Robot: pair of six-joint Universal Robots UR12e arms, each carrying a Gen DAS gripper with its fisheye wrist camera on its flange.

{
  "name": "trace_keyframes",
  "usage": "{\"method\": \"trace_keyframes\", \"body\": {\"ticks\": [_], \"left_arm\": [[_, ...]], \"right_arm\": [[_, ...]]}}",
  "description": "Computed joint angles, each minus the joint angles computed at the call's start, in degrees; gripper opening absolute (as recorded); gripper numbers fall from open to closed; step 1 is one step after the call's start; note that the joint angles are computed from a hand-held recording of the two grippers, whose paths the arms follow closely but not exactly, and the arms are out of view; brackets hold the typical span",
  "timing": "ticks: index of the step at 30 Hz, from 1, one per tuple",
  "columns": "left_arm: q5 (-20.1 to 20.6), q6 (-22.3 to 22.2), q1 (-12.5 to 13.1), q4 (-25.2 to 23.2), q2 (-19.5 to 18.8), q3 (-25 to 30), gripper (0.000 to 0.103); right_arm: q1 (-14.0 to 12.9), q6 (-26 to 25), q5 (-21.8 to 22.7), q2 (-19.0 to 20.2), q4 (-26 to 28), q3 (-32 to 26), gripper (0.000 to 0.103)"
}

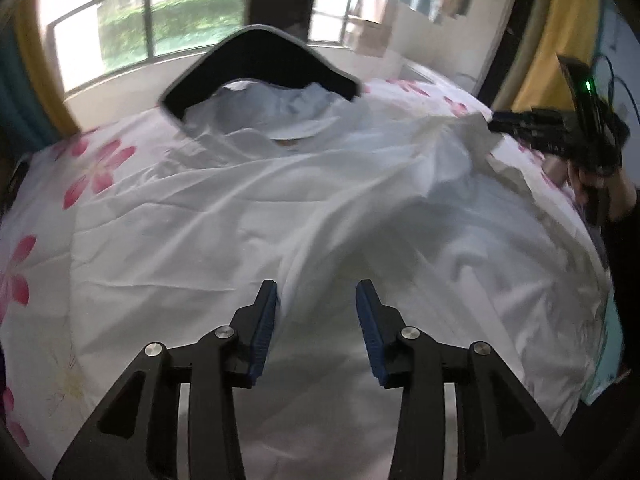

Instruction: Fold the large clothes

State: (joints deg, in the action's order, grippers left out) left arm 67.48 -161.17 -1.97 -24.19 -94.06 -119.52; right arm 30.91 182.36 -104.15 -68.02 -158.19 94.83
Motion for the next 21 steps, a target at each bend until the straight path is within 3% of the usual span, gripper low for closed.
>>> {"method": "trace_keyframes", "body": {"ticks": [8, 9, 10, 12, 13, 15, 21], "left_arm": [[1.52, 1.24, -0.26, 0.78, 0.0, -0.38, 0.043], [1.31, 1.32, -0.23, 1.16, -0.03, -0.48, 0.038], [1.24, 1.54, -0.18, 1.36, -0.08, -0.56, 0.02], [2.29, 1.47, -0.27, 1.16, -0.22, -0.41, 0.005], [2.2, 1.04, -0.17, 1.74, -0.26, -0.42, 0.005], [2.53, -0.45, 0.19, 4.55, 0.15, -0.77, 0.003], [4.04, -4.66, 1.36, 15.15, 0.25, -0.13, 0.003]], "right_arm": [[-0.94, -3.37, 1.94, 0.41, 2.78, -1.13, 0.028], [-1.25, -3.47, 3.05, 0.6, 2.94, -1.49, 0.028], [-1.65, -3.73, 4.91, 0.77, 3.09, -1.81, 0.028], [-2.41, -4.31, 9.34, 0.89, 1.87, -1.73, 0.024], [-2.56, -4.45, 10.51, 1.02, 1.78, -1.97, 0.001], [-2.09, -5.64, 8.95, 1.28, 1.93, -2.7, 0.001], [-1.31, -9.56, 4.05, 1.81, -4.04, -5.3, 0.001]]}}
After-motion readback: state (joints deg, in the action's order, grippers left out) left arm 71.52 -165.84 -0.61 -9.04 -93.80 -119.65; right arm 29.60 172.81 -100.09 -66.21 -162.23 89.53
